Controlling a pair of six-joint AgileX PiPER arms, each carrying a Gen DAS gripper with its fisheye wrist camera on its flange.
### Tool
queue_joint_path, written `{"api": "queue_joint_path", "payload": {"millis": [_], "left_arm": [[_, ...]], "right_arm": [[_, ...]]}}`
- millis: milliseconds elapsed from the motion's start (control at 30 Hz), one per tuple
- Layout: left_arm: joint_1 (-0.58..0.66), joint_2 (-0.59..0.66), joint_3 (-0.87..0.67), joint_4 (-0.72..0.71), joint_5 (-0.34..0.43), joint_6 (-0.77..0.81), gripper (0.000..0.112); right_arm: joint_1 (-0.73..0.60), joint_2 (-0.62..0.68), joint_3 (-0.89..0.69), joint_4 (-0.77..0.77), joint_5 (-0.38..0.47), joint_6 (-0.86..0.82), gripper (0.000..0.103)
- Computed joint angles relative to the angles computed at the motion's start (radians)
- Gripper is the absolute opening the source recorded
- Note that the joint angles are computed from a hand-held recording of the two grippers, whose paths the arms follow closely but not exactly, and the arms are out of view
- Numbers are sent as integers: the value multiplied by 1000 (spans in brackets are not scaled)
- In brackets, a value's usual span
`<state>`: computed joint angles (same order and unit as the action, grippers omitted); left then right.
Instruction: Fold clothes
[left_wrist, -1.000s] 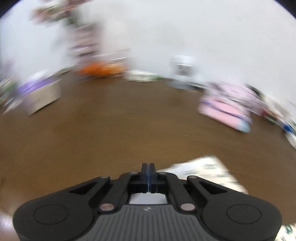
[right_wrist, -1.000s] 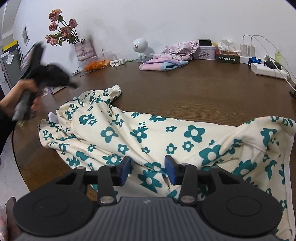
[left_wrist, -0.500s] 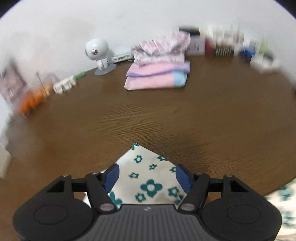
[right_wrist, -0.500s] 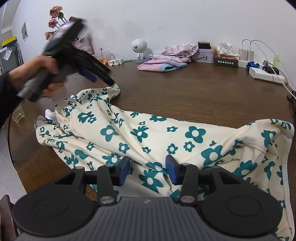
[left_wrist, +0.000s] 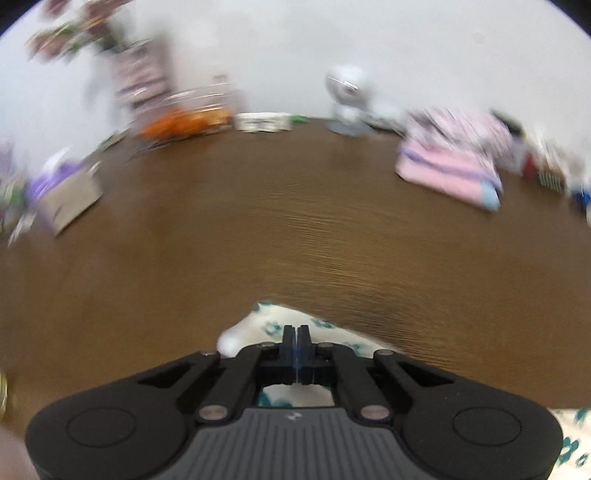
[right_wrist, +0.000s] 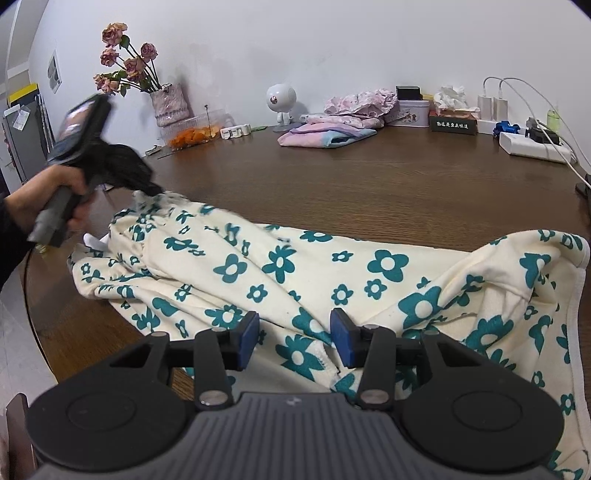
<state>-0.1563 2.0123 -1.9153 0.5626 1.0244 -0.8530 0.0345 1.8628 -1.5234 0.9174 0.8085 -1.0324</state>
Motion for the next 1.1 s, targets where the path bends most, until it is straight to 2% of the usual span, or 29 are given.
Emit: {"api": "queue_joint_path", "payload": {"millis": [100,200,233,300,367,467,533,567,600,633,667,733,800,833,933,967,1033,1100], "left_arm": [[22,-160,226,35,-84,-121,0],[52,-259,352,-52,-157,-34,0],[62,-283,377,-108,-192,48,3],[53,-313,383,-214,-196,184,14],[38,-332,377,-319,-182,307,42],[9,-354,416,-460,-221,495,59],[-34,-330,416,-456,-231,527,69],[-47,-313,415,-436,-235,520,70],[-59,-296,414,-415,-238,513,69],[-68,-281,413,-401,-243,511,64],[-61,-272,415,-418,-259,534,38],[-33,-251,410,-493,-295,598,3],[-12,-243,426,-511,-379,591,3],[-13,-243,445,-471,-442,561,2],[-24,-255,516,-249,-623,343,2],[-24,-254,521,-220,-640,302,3],[-36,-253,517,-203,-611,283,6],[-65,-263,520,-124,-549,248,14]], "right_arm": [[0,1,1,7,-4,7,43],[5,-6,14,9,-19,0,43],[7,-9,19,8,-25,-4,43],[13,-11,18,-6,-31,8,43],[15,-10,12,-15,-29,25,43],[10,-2,-1,-8,-18,42,43],[6,5,-13,-4,-12,57,43],[5,5,-16,4,-11,55,43],[3,3,-19,12,-11,53,43],[1,-1,-19,35,-4,25,43],[0,-7,-21,57,7,-11,44],[13,-14,-34,60,22,-55,50],[41,-1,-66,32,40,-70,54],[59,10,-85,11,44,-68,54],[130,58,-165,-71,12,6,54],[152,76,-196,-101,4,33,54],[189,104,-239,-142,-16,76,52],[228,129,-277,-237,-40,162,37]]}}
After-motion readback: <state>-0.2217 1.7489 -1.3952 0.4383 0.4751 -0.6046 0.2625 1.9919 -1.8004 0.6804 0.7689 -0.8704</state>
